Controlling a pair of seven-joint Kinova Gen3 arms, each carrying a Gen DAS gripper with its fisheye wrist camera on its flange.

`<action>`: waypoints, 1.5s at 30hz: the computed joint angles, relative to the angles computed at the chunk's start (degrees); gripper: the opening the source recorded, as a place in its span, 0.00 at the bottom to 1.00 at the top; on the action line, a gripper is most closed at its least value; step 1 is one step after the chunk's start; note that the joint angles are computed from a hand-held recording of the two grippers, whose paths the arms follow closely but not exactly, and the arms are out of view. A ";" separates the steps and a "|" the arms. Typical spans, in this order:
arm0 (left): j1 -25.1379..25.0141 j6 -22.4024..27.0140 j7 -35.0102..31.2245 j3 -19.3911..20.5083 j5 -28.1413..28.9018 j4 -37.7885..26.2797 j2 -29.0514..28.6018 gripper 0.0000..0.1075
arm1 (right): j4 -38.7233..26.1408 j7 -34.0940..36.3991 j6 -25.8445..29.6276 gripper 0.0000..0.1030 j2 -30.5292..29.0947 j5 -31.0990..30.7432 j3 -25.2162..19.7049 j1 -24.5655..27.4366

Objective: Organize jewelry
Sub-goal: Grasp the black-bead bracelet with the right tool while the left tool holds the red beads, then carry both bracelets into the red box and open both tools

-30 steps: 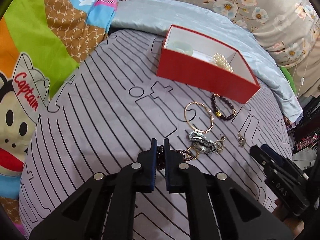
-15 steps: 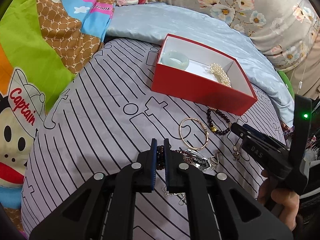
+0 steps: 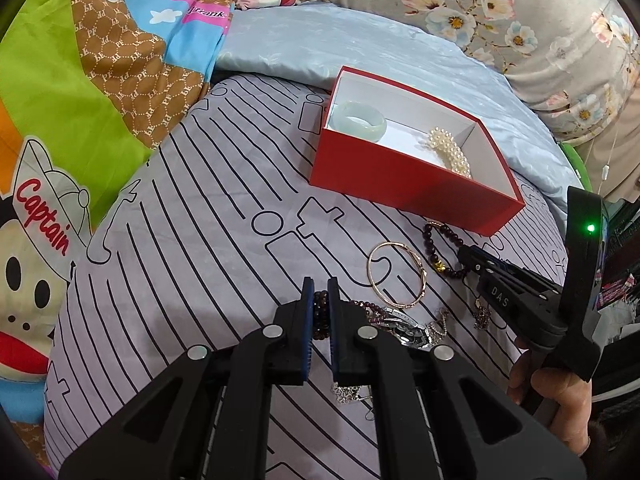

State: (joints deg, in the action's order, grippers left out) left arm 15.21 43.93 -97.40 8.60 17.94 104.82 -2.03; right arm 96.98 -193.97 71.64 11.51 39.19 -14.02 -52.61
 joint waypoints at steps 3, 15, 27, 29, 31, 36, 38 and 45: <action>0.07 -0.04 0.45 0.09 -0.43 -0.15 0.23 0.05 | 0.43 -1.13 0.36 0.04 -0.64 0.33 -0.29 -0.57; 0.60 -0.13 -0.62 0.32 0.16 -1.39 -0.35 0.05 | -1.46 -7.57 10.81 0.03 -4.80 4.62 -5.05 -5.24; 2.40 -2.78 0.81 1.84 -2.46 -8.35 1.61 0.05 | -7.91 -0.90 18.95 0.03 -6.97 12.22 -6.75 -4.72; 2.78 -3.41 1.51 2.11 -3.40 -10.12 2.65 0.05 | -8.78 1.30 18.56 0.03 -7.06 13.19 -6.38 -3.84; 3.47 -4.26 3.11 2.56 -5.45 -12.17 4.09 0.05 | -9.60 3.66 17.52 0.03 -6.96 13.85 -5.64 -2.49; 4.95 -4.29 5.11 2.96 -7.92 -17.60 8.37 0.05 | -9.10 7.05 11.30 0.03 -7.35 13.18 -3.65 1.82; 5.88 -4.27 6.60 2.94 -9.58 -19.75 10.35 0.05 | -8.14 7.76 7.81 0.03 -7.62 12.31 -3.00 3.72; 9.20 -3.29 10.43 2.10 -14.47 -25.18 16.74 0.05 | -5.95 10.80 -1.06 0.03 -5.78 8.58 -0.51 8.86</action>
State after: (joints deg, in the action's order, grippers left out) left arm 24.40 40.64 -86.97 10.70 3.46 79.64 14.71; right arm 91.03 -183.18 70.58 5.73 47.77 -14.53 -43.76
